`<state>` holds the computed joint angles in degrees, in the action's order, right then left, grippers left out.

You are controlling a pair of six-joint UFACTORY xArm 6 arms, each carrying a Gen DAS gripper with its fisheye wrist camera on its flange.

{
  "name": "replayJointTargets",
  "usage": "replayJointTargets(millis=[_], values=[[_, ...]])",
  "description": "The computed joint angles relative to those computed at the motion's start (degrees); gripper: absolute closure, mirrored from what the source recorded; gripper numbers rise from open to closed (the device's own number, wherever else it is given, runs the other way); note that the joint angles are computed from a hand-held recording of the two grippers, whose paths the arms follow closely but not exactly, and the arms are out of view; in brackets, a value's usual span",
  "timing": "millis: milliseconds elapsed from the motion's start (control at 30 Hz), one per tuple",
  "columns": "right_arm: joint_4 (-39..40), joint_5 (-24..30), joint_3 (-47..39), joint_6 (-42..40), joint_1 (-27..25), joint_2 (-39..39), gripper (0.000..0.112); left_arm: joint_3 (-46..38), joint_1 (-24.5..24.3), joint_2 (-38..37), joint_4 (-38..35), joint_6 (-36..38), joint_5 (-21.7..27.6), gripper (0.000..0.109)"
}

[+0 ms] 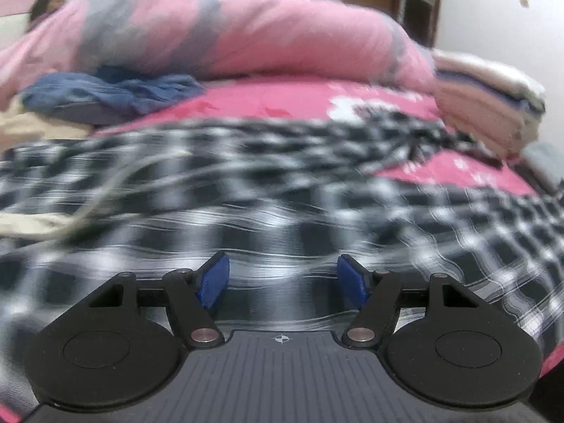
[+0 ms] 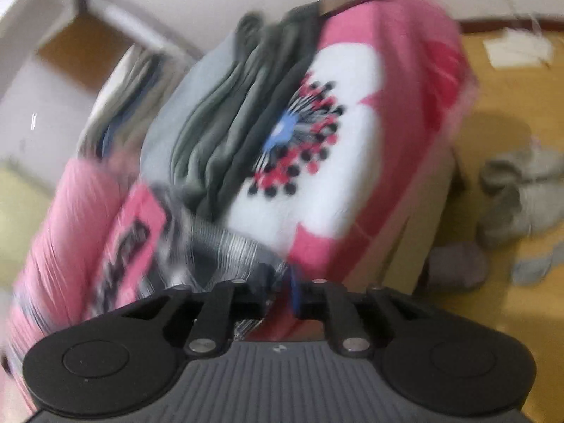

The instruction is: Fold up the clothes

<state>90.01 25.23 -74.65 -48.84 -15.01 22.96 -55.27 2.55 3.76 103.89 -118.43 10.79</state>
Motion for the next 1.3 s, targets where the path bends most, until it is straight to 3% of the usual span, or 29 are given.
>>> replayJointTargets(millis=[100,233,267,333,400,567,667,767,867,933,1000,1200,1300], values=[[7.68,-4.84,2.7,-10.44,2.29,-4.45,0.093,7.69,2.84,-8.46,2.44,-6.32,0.67,0.04],[11.45,-1.36,5.61,-24.83,6.85,-10.09,0.092,15.79,7.37,-17.18,8.98,-18.33,-0.69,0.04],[9.67,0.68,5.51,-27.21,8.84,-10.48,0.091,16.73,8.27,-18.1,11.73,-22.25,-1.29,0.04],[5.63,4.78,3.86,-31.62,13.04,-9.67,0.077,17.58,9.32,-18.31,15.02,-27.56,-2.13,0.04],[-0.27,7.08,0.83,-36.64,18.87,-6.55,0.075,17.77,9.72,-17.39,16.45,-30.7,-2.54,0.041],[-15.28,1.22,0.53,-46.75,28.97,-1.51,0.075,22.36,8.12,-20.24,16.23,-30.43,1.19,0.041],[-17.08,-0.4,6.17,-55.61,28.23,-4.89,0.075,24.05,9.76,-22.81,14.92,-27.56,-0.7,0.041],[-25.95,2.29,9.47,-49.78,25.31,-9.66,0.075,26.22,11.16,-26.99,9.82,-21.15,-1.16,0.041],[-25.58,4.62,8.3,-47.43,23.92,-12.14,0.075,24.5,12.93,-28.77,16.88,-27.73,-2.44,0.04],[-21.89,6.52,5.26,-46.38,23.73,-12.19,0.075,20.92,13.81,-27.67,24.61,-35.47,-3.11,0.04],[-18.17,9.93,-0.35,-44.83,24.14,-10.01,0.075,17.2,14.63,-25.27,25.14,-35.77,-2.28,0.04],[-10.48,14.78,-21.71,-53.89,30.59,-0.59,0.075,5.81,17.36,-14.46,19.27,-30.57,2.02,0.04],[-13.94,17.73,-39.7,-49.25,35.67,10.03,0.074,2.06,17.88,-7.87,11.98,-25.26,7.74,0.041]])
